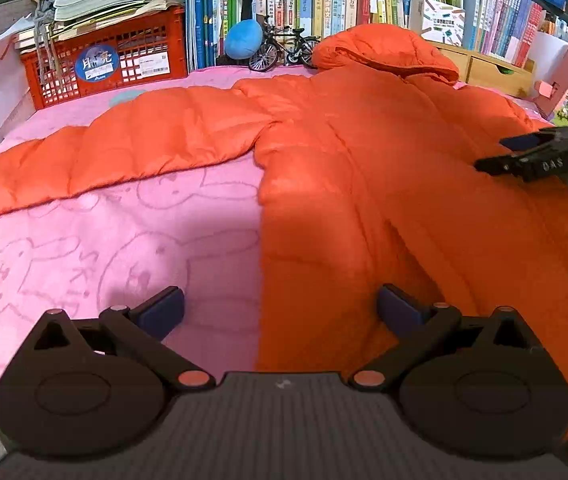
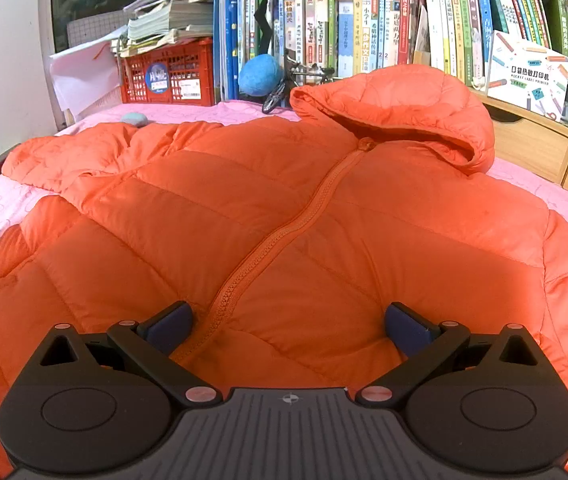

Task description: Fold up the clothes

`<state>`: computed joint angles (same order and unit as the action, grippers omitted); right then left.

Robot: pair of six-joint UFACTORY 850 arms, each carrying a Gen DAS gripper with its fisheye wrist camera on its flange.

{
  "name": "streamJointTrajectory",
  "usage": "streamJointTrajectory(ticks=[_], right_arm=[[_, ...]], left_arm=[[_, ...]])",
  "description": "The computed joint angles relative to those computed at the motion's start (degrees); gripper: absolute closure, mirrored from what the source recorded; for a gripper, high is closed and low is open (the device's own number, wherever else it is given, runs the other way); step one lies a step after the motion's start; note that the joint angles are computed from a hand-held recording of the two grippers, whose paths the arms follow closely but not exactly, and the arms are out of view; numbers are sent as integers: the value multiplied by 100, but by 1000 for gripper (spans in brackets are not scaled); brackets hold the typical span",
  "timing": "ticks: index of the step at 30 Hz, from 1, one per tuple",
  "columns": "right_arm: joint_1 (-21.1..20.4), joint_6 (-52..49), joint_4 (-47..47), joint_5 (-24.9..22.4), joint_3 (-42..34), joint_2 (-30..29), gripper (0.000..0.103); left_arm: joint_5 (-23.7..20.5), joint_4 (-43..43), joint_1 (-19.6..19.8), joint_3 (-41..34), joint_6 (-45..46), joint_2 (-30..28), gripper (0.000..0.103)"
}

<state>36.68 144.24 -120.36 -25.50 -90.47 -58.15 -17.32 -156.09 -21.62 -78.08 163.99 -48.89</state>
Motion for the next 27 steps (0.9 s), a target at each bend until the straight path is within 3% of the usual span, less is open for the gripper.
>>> streamJointTrajectory(ticks=[3,5,7,11,14,19,24,27], right_arm=[[2,-12,14,-3,-5,-3,0],[7,-59,75,2,-24,-9,0],[71,-681,835,-53,-229,-96,0],[234,-2255,2724,-305,-731,-280,0],[466,-2960,3812,-635,-564,-52,0],[1119,-1878,4225,-1569,197,417,0],[1873,-782,4813,-2366,572,505,0],[2229,-349,5350,-2802,482,424,0]], left_arm=[[9,398,16,203,-638,195,0],[-282,533,-9,352,-756,316,0],[-547,517,-87,404,-593,323,0],[-311,153,-305,220,-96,106,0],[-303,-136,-339,246,9,81,0],[-426,-1127,-501,532,920,263,0],[-744,-933,-556,1168,822,689,0],[-915,-1290,-638,1557,1039,953,0]])
